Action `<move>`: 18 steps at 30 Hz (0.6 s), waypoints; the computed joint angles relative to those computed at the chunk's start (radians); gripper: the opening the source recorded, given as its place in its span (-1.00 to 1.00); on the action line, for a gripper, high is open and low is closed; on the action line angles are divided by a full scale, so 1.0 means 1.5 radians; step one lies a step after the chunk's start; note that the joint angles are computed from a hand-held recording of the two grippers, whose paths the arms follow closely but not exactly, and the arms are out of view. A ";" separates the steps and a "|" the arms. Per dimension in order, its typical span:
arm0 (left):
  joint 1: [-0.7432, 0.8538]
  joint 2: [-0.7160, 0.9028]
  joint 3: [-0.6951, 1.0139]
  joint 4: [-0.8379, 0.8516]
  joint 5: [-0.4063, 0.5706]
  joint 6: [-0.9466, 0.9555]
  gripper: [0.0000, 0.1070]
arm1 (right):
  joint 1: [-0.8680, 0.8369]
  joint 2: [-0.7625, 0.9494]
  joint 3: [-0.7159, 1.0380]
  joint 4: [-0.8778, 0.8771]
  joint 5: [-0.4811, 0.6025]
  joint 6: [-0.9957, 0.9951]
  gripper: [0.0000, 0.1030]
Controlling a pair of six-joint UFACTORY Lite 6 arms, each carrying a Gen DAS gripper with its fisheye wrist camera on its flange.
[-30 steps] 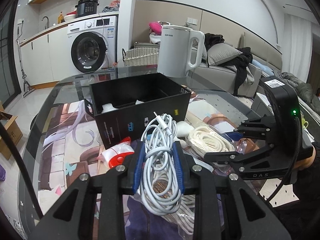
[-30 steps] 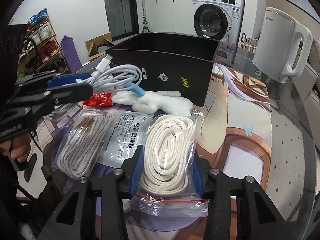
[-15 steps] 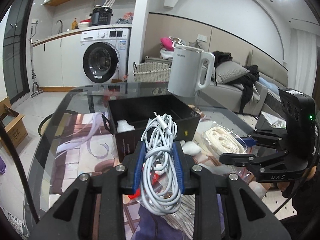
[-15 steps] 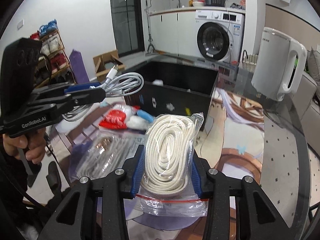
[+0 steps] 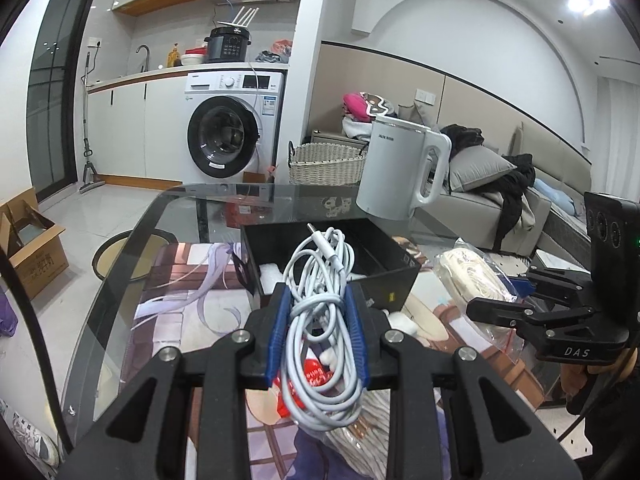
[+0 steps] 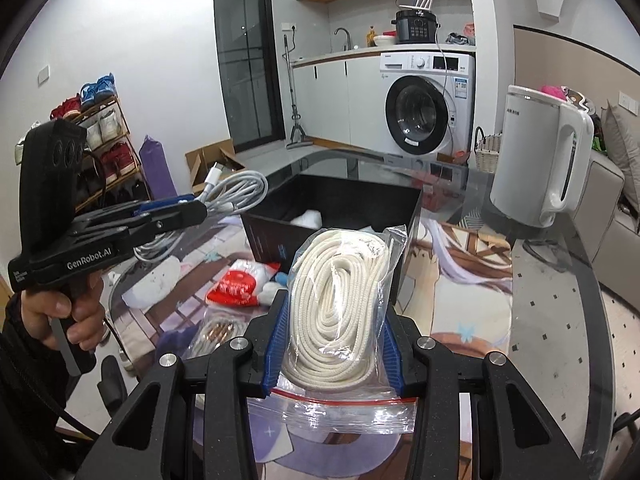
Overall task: Organize soft objects
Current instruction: 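Lift and carry the cables and rope bag over the black box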
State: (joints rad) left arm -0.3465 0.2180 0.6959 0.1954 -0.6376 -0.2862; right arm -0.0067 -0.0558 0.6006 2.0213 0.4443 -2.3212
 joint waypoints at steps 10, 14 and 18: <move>-0.005 0.016 0.059 -0.031 0.025 0.035 -0.50 | 0.019 0.016 0.071 -0.033 -0.010 0.043 -0.20; -0.006 0.043 0.092 -0.044 0.029 0.043 -0.50 | 0.030 0.048 0.108 -0.041 -0.020 0.058 -0.20; -0.003 0.068 0.125 -0.039 0.040 0.038 -0.50 | 0.034 0.079 0.137 -0.032 -0.018 0.052 -0.20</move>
